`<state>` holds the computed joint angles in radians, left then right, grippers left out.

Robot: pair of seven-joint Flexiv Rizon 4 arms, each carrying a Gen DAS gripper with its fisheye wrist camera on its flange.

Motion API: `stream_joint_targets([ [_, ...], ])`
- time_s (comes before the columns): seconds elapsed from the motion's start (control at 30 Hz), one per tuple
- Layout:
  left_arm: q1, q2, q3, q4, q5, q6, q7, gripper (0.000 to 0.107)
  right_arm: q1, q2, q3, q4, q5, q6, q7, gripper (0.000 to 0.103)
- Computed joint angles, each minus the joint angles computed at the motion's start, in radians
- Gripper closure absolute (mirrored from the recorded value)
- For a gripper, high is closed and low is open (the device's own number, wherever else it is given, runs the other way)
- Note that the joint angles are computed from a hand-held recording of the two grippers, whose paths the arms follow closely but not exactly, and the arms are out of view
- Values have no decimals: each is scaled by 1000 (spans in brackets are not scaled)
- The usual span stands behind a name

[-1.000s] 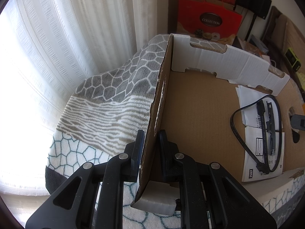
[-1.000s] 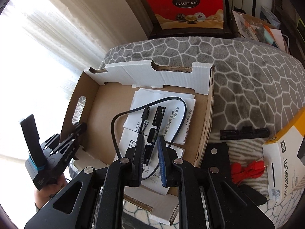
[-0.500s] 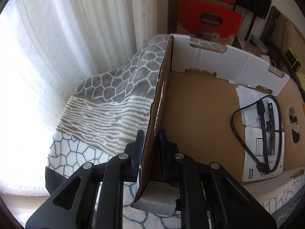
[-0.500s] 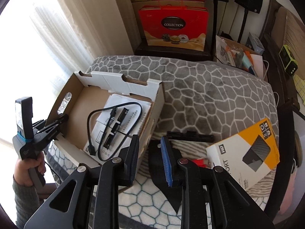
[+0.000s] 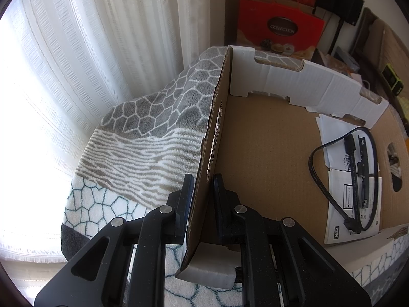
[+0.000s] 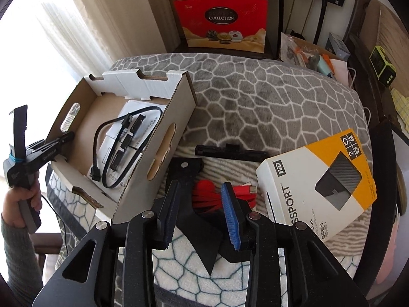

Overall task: Organize objects
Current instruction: 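Move the right gripper to the black strap and grasp it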

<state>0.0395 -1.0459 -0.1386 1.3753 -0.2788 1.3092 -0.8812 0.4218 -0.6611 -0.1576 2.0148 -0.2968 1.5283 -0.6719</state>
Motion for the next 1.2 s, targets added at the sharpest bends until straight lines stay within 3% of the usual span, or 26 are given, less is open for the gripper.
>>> stream_joint_targets([
  [0.17,0,0,0,0,0,-1,-2,94,-20,-18,29,-9,11,25,-21,69],
  [0.5,-1,-3,3,-6,3,-2,-3,94,5,-41,33,-31,-3,-25,-49,64],
  [0.63,-1,-4,3,-7,3,-4,-3,94,16,-36,21,-23,-11,-38,-38,81],
  [0.77,-1,-4,3,-7,3,-4,-3,94,-17,-21,63,-9,-4,-21,-57,89],
  [0.9,-1,-4,3,-6,4,0,-3,94,-108,-27,180,-27,23,-19,-123,90],
  [1.2,-2,-4,4,-7,4,-4,-6,94,-173,-93,267,-106,91,-24,-180,87],
])
